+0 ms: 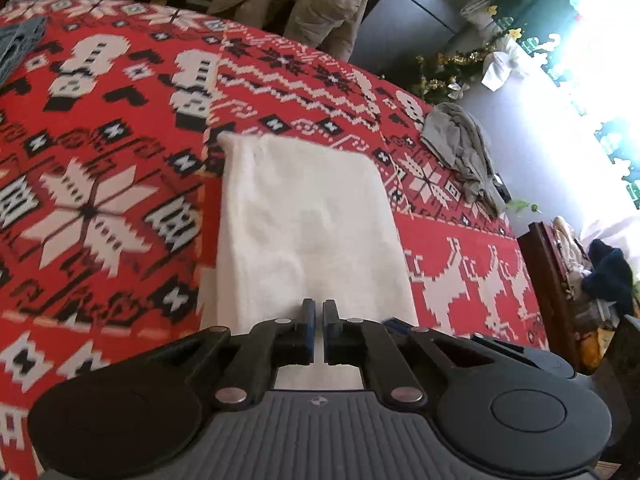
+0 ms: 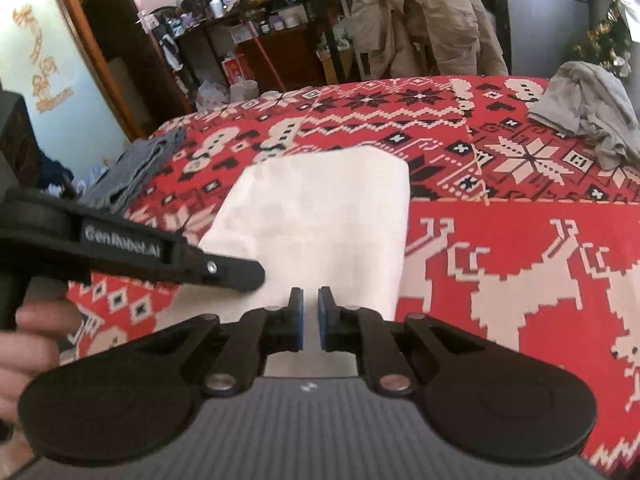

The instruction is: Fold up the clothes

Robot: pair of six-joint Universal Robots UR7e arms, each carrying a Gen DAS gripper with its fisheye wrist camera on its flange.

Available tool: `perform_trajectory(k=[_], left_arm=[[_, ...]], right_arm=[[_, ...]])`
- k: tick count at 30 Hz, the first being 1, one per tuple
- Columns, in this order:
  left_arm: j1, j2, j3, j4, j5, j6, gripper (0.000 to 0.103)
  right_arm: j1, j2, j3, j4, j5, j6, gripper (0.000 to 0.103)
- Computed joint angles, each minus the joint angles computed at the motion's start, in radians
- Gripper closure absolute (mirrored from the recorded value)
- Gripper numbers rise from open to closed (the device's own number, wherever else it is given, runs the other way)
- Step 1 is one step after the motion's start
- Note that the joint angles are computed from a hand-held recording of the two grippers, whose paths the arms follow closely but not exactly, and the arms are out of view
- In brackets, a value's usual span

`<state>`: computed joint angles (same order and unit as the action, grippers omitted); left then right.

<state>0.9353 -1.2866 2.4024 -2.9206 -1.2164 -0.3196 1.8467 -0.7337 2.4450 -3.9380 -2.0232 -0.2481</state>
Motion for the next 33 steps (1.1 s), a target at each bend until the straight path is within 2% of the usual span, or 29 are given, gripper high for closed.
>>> perform_trajectory(k=[2,4,6,12,13,15,18,19,20,21,23,25,26,28,29,31,33], left_arm=[[-0.011,-0.034,0.020,0.018,0.009,-0.013,0.092],[-0.029,-0.070,0.035,0.045,0.020,-0.036,0.072],[-0.047,-0.102,0.039,0.089,0.023,-0.054,0.063],[-0.146,-0.149,0.051,0.197,0.135,-0.049,0.050],[-0.160,-0.149,0.053,0.214,0.157,-0.055,0.043],[-0.185,-0.149,0.057,0.248,0.200,-0.070,0.038],[-0.225,-0.133,0.094,0.191,0.288,-0.052,0.026],[-0.226,-0.125,0.104,0.149,0.294,-0.023,0.021],[-0.218,-0.120,0.110,0.106,0.271,0.007,0.020],[-0.200,-0.115,0.111,0.063,0.235,0.029,0.019],[-0.167,-0.111,0.102,0.039,0.172,0.042,0.016],[-0.131,-0.111,0.097,0.011,0.115,0.000,0.011],[-0.132,-0.109,0.099,0.004,0.124,-0.037,0.011],[-0.161,-0.089,0.101,0.011,0.212,-0.047,0.012],[-0.184,-0.071,0.110,-0.012,0.264,-0.023,0.012],[-0.212,-0.041,0.136,-0.105,0.316,0.048,0.011],[-0.211,-0.026,0.146,-0.166,0.306,0.098,0.011]], right_arm=[[0.017,-0.020,0.031,0.000,-0.011,-0.002,0.093],[0.039,-0.038,0.061,-0.017,-0.032,0.007,0.087],[0.053,-0.058,0.085,-0.042,-0.052,0.026,0.083],[0.070,-0.120,0.134,-0.076,-0.129,0.064,0.068],[0.072,-0.126,0.139,-0.076,-0.145,0.059,0.065],[0.070,-0.139,0.148,-0.068,-0.176,0.046,0.060],[0.067,-0.154,0.155,-0.049,-0.229,0.030,0.044],[0.060,-0.156,0.161,-0.057,-0.231,0.017,0.034],[0.053,-0.158,0.167,-0.068,-0.229,0.002,0.026],[0.049,-0.155,0.173,-0.091,-0.229,-0.017,0.023],[0.049,-0.139,0.177,-0.139,-0.236,-0.053,0.007],[0.053,-0.115,0.176,-0.195,-0.246,-0.090,0.001],[0.053,-0.101,0.176,-0.227,-0.243,-0.107,0.001],[0.048,-0.082,0.176,-0.266,-0.233,-0.121,0.001],[0.042,-0.078,0.179,-0.272,-0.222,-0.117,0.001],[0.027,-0.068,0.182,-0.288,-0.203,-0.117,0.001],[0.016,-0.032,0.175,-0.338,-0.201,-0.148,0.001]])
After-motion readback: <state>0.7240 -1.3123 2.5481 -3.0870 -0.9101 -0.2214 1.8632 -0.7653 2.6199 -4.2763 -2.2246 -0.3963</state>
